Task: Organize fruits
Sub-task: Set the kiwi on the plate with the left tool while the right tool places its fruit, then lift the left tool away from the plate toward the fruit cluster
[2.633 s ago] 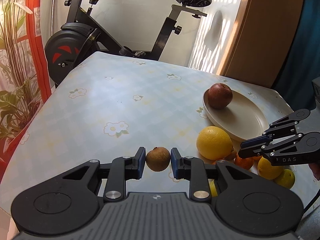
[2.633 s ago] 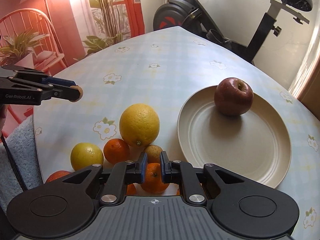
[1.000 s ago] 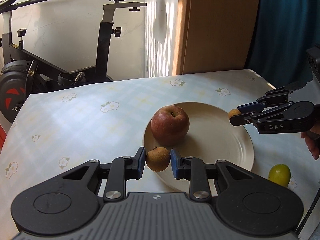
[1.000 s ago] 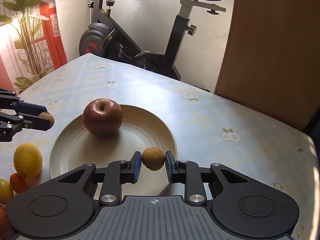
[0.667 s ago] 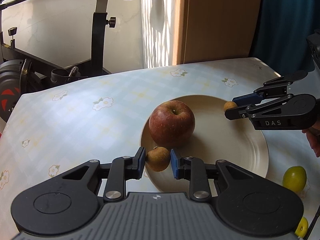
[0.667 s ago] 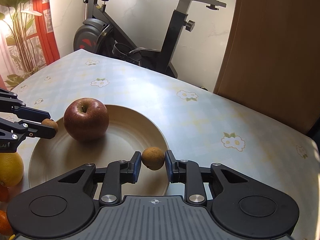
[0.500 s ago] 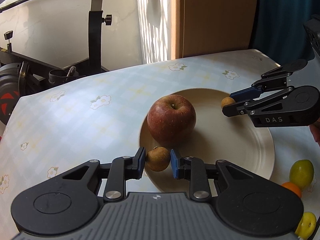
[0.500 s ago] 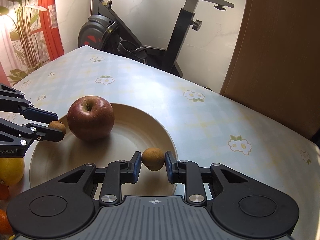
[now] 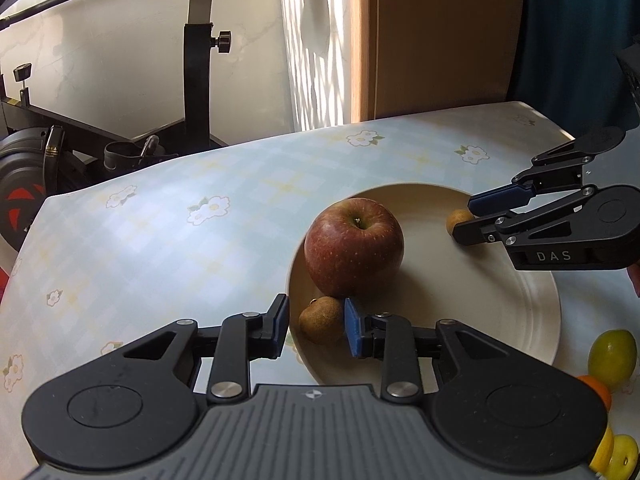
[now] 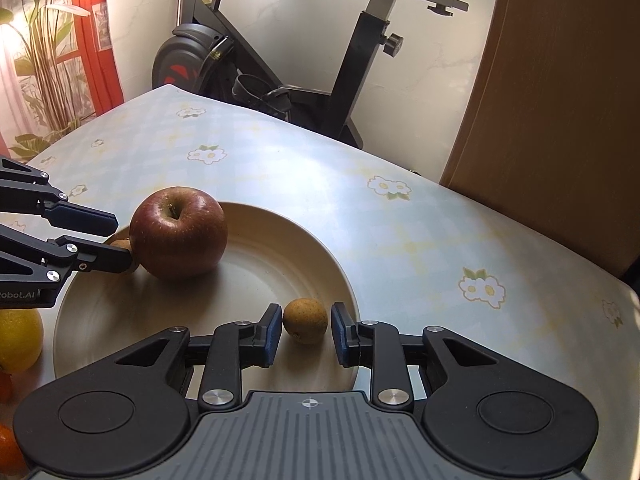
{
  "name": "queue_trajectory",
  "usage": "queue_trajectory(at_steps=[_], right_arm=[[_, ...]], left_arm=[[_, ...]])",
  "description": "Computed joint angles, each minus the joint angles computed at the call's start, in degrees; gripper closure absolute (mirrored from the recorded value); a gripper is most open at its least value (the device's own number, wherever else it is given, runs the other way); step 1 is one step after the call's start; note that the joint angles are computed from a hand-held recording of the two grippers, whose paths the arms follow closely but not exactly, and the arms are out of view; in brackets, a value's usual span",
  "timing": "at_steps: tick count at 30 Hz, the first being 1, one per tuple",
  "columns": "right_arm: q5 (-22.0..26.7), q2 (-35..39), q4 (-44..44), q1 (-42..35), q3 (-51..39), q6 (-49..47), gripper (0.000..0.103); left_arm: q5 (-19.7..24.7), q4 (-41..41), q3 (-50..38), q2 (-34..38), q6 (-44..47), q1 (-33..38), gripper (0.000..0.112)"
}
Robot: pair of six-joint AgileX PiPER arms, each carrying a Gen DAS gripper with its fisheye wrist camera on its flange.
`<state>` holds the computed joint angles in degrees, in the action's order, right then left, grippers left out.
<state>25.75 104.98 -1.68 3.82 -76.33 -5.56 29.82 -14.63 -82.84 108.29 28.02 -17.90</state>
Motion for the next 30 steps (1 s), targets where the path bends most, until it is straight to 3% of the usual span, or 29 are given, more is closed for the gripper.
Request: queue_trajectory(at_steps=[6, 17, 30], right_arm=[[-1.1, -2.6, 5.3, -0.9, 2.1, -3.9, 0.078], [-3.7, -14.9, 10.4, -1.4, 12.0, -6.5, 0.076], [-4.2, -30.2, 3.7, 0.3, 25.7, 5.2, 0.076]], left_arm=[[-0.4, -2.1, 2.2, -2.2, 0.9, 0.6, 0.076], [-1.1, -6.7, 8.5, -10.9, 2.3, 2.6, 0.071], [-1.9, -5.2, 14.8, -19.1, -0.7, 2.6, 0.071]])
